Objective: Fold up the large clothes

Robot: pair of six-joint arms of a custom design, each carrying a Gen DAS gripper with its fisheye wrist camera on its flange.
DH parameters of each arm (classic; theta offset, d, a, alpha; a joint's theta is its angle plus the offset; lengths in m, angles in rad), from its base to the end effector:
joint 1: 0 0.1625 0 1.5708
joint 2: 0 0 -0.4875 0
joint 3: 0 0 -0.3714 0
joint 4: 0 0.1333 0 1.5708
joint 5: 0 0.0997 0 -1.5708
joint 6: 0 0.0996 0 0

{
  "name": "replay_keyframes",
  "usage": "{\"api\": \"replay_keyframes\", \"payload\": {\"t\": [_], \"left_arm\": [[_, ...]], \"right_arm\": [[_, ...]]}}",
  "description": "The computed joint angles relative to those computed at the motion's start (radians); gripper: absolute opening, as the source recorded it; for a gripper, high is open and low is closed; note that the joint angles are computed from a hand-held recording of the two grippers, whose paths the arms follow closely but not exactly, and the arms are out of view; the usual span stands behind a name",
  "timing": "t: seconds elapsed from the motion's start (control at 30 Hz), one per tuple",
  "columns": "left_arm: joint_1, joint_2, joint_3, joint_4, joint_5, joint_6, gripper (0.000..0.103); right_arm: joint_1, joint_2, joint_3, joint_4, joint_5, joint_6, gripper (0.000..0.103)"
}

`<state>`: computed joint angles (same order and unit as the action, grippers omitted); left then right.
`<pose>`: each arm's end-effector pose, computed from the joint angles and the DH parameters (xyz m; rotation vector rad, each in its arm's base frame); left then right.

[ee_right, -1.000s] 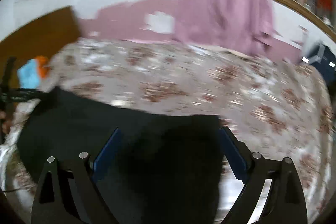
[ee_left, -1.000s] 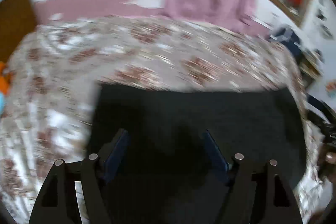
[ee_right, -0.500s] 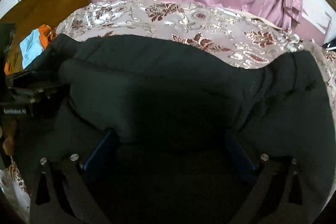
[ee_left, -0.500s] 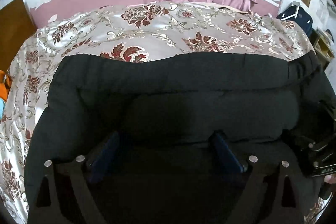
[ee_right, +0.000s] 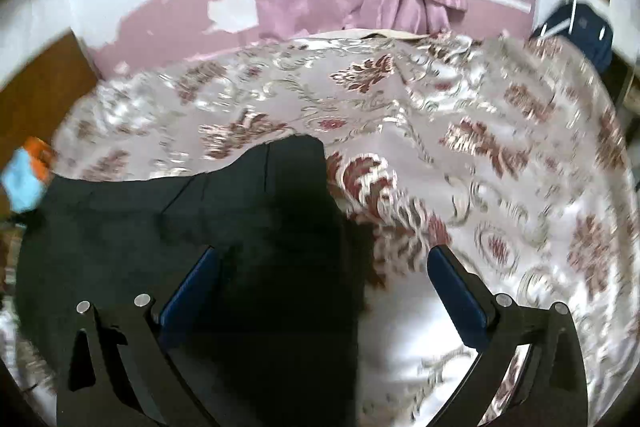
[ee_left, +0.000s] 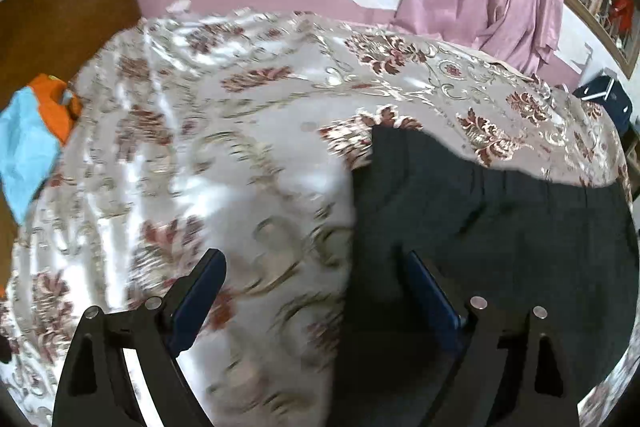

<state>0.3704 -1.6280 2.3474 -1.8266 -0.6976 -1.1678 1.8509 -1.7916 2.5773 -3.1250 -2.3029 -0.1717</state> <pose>-0.2150 -0.3084 0.3027 0.2891 2.2823 -0.7847 0.1412 -0.2496 0.3915 0.1665 -2.3051 0.9695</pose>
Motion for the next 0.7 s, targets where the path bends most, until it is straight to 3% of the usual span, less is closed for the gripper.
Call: {"api": "replay_keyframes", "payload": {"t": [0.07,0.13,0.3,0.47,0.53,0.7], "left_arm": [[-0.055,-0.046,0.012,0.107,-0.015,-0.072,0.091],[-0.131,-0.084,0.017,0.24,-0.054,-0.165,0.091],[-0.235,-0.111,0.011,0.366,-0.13,-0.242,0.091],[-0.264,-0.097,0.019,0.349,-0.181,-0.224,0.091],[-0.265,-0.086,0.025,0.336,-0.177,-0.211,0.091],[-0.229,-0.084,0.058,0.217,-0.165,-0.151,0.091]], "right_arm": [[-0.011,-0.1,0.029,0.052,0.068,-0.007,0.101],[0.0,-0.168,0.064,0.099,0.082,-0.016,0.101],[0.054,-0.331,0.094,0.329,0.118,0.057,0.101],[0.051,-0.41,0.082,0.448,0.19,0.093,0.101],[0.06,-0.409,0.081,0.451,0.185,0.108,0.101],[-0.03,-0.426,0.082,0.439,0.239,0.04,0.101]]}}
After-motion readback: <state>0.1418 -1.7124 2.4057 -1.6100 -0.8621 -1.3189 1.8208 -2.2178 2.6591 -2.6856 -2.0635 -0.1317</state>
